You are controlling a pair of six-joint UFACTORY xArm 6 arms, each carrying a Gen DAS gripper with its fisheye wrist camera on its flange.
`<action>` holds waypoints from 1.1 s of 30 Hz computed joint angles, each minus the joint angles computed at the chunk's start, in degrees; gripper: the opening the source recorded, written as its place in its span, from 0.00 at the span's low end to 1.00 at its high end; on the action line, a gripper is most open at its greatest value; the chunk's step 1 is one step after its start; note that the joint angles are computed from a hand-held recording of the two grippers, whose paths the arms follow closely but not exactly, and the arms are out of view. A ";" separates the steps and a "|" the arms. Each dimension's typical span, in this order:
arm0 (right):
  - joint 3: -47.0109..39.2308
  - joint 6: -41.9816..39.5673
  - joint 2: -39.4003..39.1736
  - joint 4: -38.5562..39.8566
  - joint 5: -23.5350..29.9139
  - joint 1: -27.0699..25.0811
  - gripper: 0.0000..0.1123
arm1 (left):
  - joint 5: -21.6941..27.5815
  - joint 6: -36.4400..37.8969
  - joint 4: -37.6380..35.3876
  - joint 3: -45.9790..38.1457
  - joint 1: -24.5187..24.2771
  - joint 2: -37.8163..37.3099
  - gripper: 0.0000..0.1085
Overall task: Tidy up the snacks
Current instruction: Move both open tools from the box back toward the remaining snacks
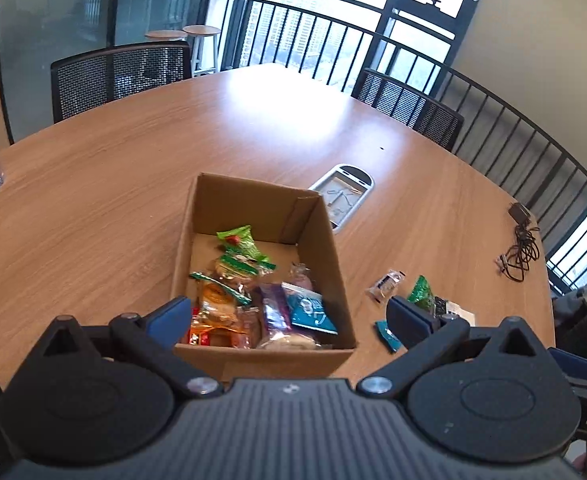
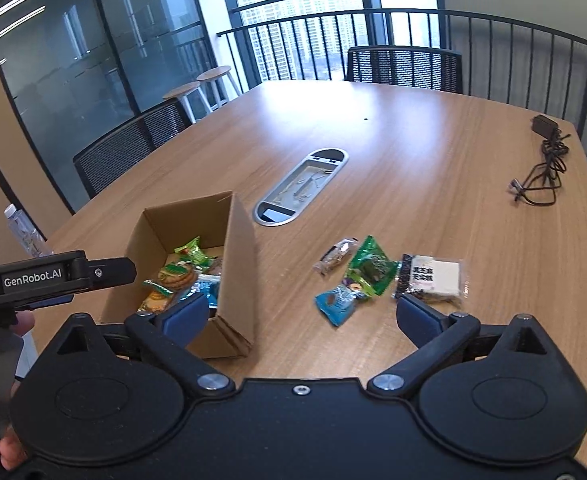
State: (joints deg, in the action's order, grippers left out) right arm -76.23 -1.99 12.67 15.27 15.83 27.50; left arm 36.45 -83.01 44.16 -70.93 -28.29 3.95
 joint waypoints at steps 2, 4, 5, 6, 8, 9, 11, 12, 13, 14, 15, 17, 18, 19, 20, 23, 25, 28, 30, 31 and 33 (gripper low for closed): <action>0.99 0.77 -0.62 -0.66 -0.38 -0.52 0.91 | -0.26 1.19 -0.83 -0.91 -0.41 0.77 0.95; 1.68 1.62 -1.08 -1.42 -0.42 -1.15 0.91 | -0.38 2.09 -1.63 -1.81 -0.71 1.49 0.95; 2.00 2.19 -1.29 -1.93 -0.49 -1.46 0.91 | -0.20 2.54 -1.89 -2.35 -0.93 1.90 0.95; 2.51 2.79 -1.61 -2.51 -0.65 -1.78 0.91 | -0.04 3.09 -2.14 -2.99 -1.17 2.36 0.95; 3.13 3.68 -1.98 -3.28 -0.89 -2.42 0.91 | -0.10 4.20 -2.75 -4.02 -1.50 3.15 0.95; 3.63 4.00 -2.31 -3.50 -1.07 -2.73 0.91 | -0.18 4.62 -2.90 -4.44 -1.66 3.51 0.95; 4.35 5.15 -2.73 -4.46 -1.31 -3.30 0.91 | -0.11 5.18 -2.91 -5.48 -2.02 4.33 0.95; 4.69 5.94 -2.91 -5.24 -1.39 -3.61 0.91 | -0.14 5.47 -2.96 -6.02 -2.20 4.74 0.95; 4.97 6.82 -3.05 -6.13 -1.46 -3.89 0.92 | -0.26 5.85 -3.07 -6.49 -2.31 5.13 0.95; 5.28 7.65 -3.22 -7.01 -1.47 -4.23 0.92 | -0.35 6.40 -3.28 -7.04 -2.41 5.55 0.95; 5.65 8.18 -3.43 -7.49 -1.53 -4.51 0.92 | -0.57 7.05 -3.45 -7.61 -2.54 6.06 0.95; 6.17 9.12 -3.80 -8.18 -1.55 -5.03 0.92 | -0.96 8.03 -3.83 -8.53 -2.66 6.90 0.94; 6.27 9.54 -3.83 -8.54 -1.56 -5.24 0.92 | -1.28 8.37 -4.01 -9.03 -2.79 7.34 0.94; 6.44 10.10 -3.91 -9.06 -1.61 -5.47 0.92 | -1.59 8.84 -4.26 -9.45 -2.83 7.72 0.94; 6.58 10.57 -3.96 -9.51 -1.66 -5.67 0.92 | -1.78 9.47 -4.54 -9.96 -2.91 8.17 0.94; 6.85 12.11 -4.01 -10.81 -1.59 -6.28 0.92 | -2.50 11.90 -5.72 -11.52 -3.02 9.61 0.94; 7.10 12.95 -4.03 -11.65 -1.64 -6.66 0.92 | -3.11 13.71 -6.76 -12.55 -3.11 10.70 0.94; 7.08 13.85 -3.82 -12.71 -1.43 -7.15 0.92 | -3.66 16.83 -8.66 -14.47 -3.20 12.52 0.92; 6.95 14.47 -3.56 -13.18 -1.24 -7.49 0.92 | -3.95 18.98 -9.89 -15.76 -3.21 13.77 0.92; 6.90 14.73 -3.44 -13.37 -1.19 -7.69 0.92 | -3.94 19.89 -10.35 -16.42 -3.23 14.35 0.92; 6.67 15.60 -3.09 -14.10 -1.07 -8.02 0.92 | -4.23 21.84 -11.47 -17.58 -3.18 15.50 0.91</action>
State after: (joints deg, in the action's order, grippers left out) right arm -69.56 13.61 9.58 1.17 14.76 19.48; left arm 32.22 -61.17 32.69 -88.51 -31.47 19.45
